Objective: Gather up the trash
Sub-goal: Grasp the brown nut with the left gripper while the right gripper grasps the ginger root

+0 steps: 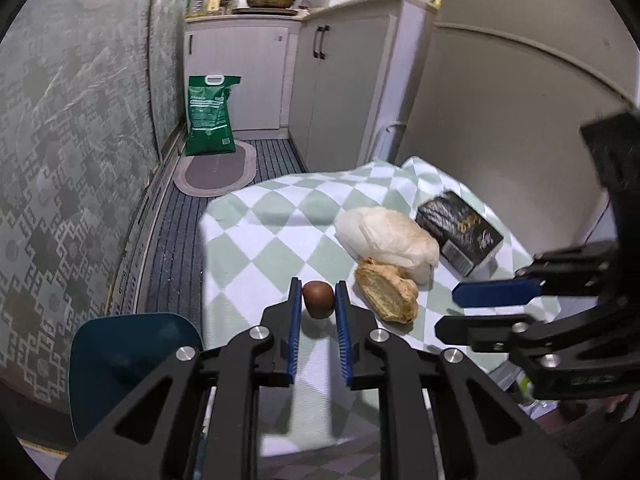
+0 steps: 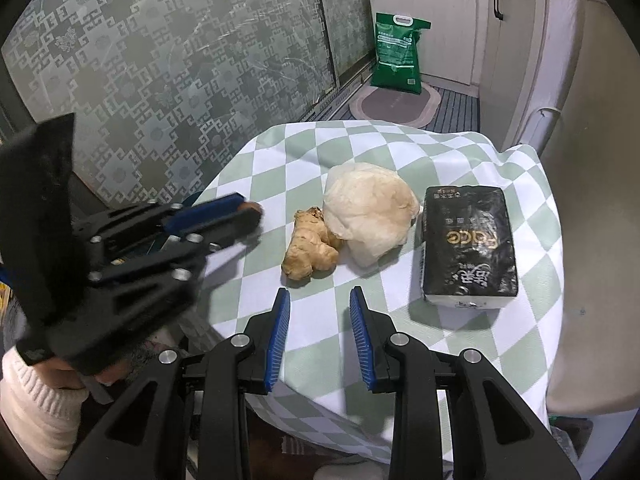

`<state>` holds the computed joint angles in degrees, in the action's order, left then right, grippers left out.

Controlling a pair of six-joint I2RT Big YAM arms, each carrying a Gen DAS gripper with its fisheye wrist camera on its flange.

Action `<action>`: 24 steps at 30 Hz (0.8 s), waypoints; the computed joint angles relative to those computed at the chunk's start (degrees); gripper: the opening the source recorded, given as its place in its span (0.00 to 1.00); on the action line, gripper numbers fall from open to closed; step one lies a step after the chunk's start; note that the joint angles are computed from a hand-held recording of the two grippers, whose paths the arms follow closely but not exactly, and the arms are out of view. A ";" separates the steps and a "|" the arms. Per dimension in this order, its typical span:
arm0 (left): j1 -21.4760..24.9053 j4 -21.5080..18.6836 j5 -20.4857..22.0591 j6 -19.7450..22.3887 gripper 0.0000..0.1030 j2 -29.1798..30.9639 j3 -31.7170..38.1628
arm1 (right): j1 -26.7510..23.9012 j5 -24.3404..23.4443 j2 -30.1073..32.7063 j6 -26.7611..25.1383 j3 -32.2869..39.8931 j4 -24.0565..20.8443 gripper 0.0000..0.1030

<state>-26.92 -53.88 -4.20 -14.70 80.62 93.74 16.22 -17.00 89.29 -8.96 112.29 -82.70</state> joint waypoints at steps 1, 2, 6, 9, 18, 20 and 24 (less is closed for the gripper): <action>0.34 0.02 0.48 -0.30 0.17 -0.29 -0.08 | 0.10 -0.07 0.18 0.23 0.14 0.05 0.30; 0.55 0.10 0.68 -0.56 0.17 -0.57 -0.15 | 0.29 -0.02 0.34 0.51 0.22 0.24 0.30; 1.31 0.23 1.02 -0.95 0.17 -1.55 -0.50 | 1.02 0.66 0.76 2.50 0.01 1.77 0.39; 1.82 0.27 1.24 -0.60 0.17 -2.27 -0.99 | 1.58 0.86 1.55 3.21 0.37 1.70 0.40; 2.80 0.46 2.16 -0.03 0.17 -3.97 -1.89 | 3.59 5.13 3.16 3.54 1.82 2.62 0.40; 3.08 0.47 2.34 -0.02 0.17 -4.27 -1.99 | 3.85 5.97 3.32 3.44 1.97 2.76 0.36; 3.45 0.60 2.55 -0.01 0.17 -4.95 -2.27 | 4.33 7.27 3.76 3.11 2.59 2.88 0.31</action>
<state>-23.47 -53.28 -1.65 -14.72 75.67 91.47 20.55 -9.73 93.05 -5.85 114.88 -79.82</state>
